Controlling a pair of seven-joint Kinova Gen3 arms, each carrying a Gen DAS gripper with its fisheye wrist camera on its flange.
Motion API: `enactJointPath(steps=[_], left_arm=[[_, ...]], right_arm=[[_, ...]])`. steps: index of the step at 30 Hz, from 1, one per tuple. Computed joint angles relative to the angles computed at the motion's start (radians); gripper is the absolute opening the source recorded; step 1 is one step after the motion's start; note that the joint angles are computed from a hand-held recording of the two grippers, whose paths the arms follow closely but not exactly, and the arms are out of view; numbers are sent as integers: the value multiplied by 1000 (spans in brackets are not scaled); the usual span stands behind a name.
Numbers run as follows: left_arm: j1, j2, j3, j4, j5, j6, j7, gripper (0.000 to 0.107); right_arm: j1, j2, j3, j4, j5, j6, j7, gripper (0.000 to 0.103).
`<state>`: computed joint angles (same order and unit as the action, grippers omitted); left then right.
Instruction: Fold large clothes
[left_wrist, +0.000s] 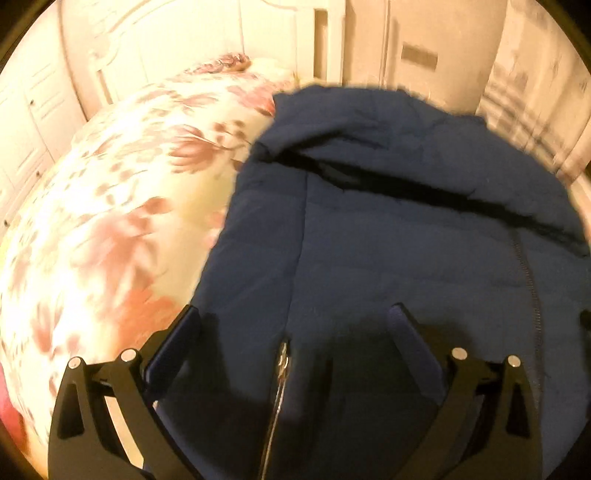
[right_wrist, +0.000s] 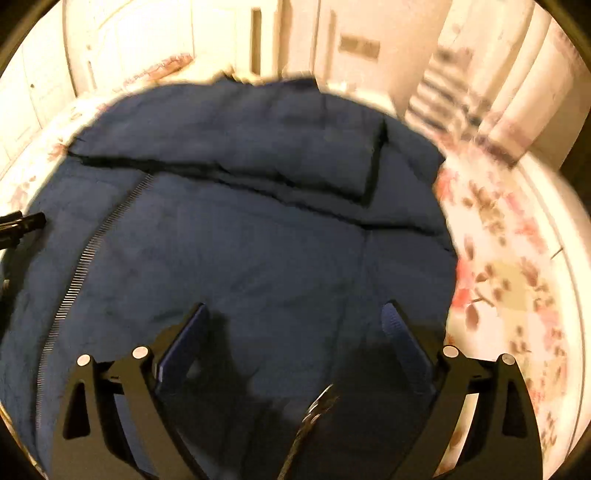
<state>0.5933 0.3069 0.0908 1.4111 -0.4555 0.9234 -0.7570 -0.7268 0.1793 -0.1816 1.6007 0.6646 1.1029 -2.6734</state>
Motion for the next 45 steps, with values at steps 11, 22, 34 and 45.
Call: enactJointPath(steps=[11,22,34,45], left_arm=[[169,-78,85,198,-172,-57,75,101],[91,-223,105,383,-188,-53,237,101],[112,-279,296,463,-297,-72,341,101],[81,-396,288,603,-320,-88,448,101]], right_arm=[[-118,-16,-80,90,-41,-100,82,91],[-151,-118,-163,229,32,-64,-57,94],[-301,-94,-259,245,167,35,-184,94],[-343,-162,-308,364,170,50,-386,94]])
